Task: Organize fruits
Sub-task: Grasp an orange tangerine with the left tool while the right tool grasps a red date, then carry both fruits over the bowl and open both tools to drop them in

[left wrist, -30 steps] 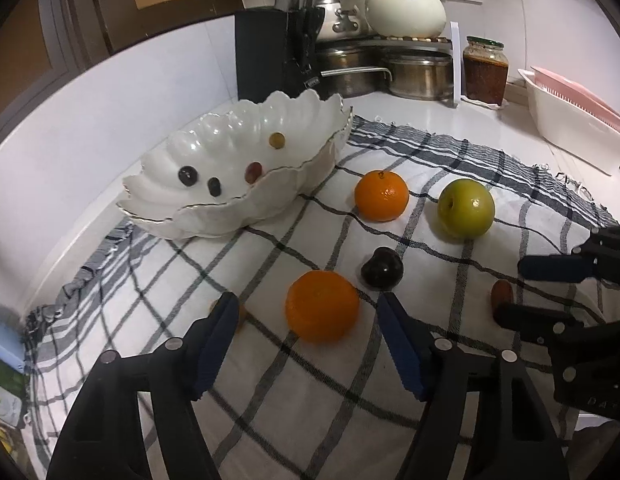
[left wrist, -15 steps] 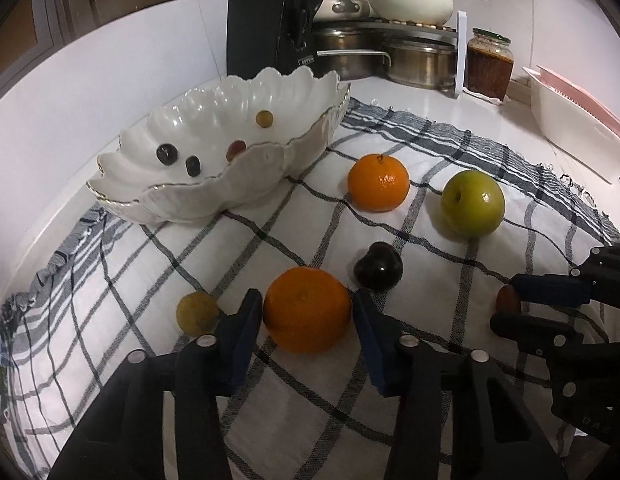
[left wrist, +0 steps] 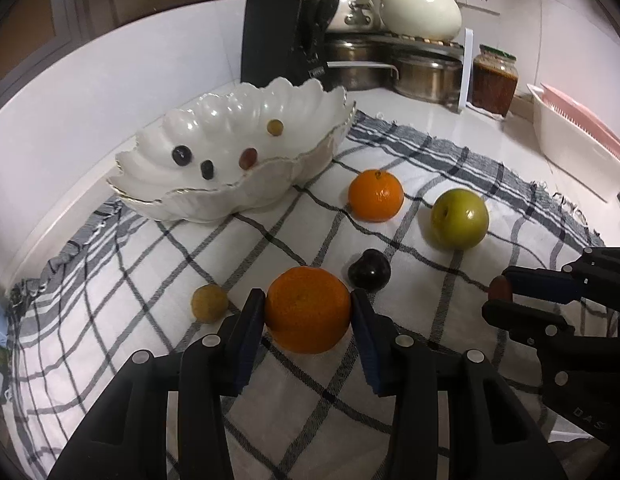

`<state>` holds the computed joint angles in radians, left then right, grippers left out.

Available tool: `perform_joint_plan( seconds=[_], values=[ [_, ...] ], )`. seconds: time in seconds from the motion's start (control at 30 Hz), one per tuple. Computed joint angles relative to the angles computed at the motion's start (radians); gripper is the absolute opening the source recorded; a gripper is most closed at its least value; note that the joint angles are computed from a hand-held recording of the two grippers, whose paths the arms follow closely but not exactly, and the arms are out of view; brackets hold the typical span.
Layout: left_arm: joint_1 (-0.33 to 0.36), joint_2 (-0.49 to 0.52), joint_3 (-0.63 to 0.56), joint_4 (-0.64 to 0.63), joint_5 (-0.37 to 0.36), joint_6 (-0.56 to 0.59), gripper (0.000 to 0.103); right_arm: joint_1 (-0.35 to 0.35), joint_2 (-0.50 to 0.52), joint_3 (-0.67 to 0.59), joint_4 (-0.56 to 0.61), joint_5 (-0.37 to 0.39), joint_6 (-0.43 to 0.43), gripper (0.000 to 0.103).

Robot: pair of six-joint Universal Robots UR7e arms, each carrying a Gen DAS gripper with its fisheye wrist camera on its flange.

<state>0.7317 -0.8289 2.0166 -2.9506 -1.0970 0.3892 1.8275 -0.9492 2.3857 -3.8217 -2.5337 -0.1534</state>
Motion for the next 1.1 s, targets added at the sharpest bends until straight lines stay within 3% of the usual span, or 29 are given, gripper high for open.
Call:
perform_joint_plan(
  seconds=[0.33, 0.7, 1.1],
  values=[
    [-0.046, -0.051, 0.039, -0.067, 0.039, -0.066, 0.043, 0.026, -0.014, -0.010, -0.106, 0.035, -0.129, 0.025],
    [-0.102, -0.081, 0.053, -0.174, 0.100, -0.120, 0.043, 0.039, -0.075, -0.047, -0.210, 0.129, -0.307, 0.025],
    [-0.128, -0.047, -0.032, -0.241, 0.173, -0.088, 0.042, 0.021, -0.145, -0.136, -0.157, 0.274, -0.440, 0.025]
  ],
)
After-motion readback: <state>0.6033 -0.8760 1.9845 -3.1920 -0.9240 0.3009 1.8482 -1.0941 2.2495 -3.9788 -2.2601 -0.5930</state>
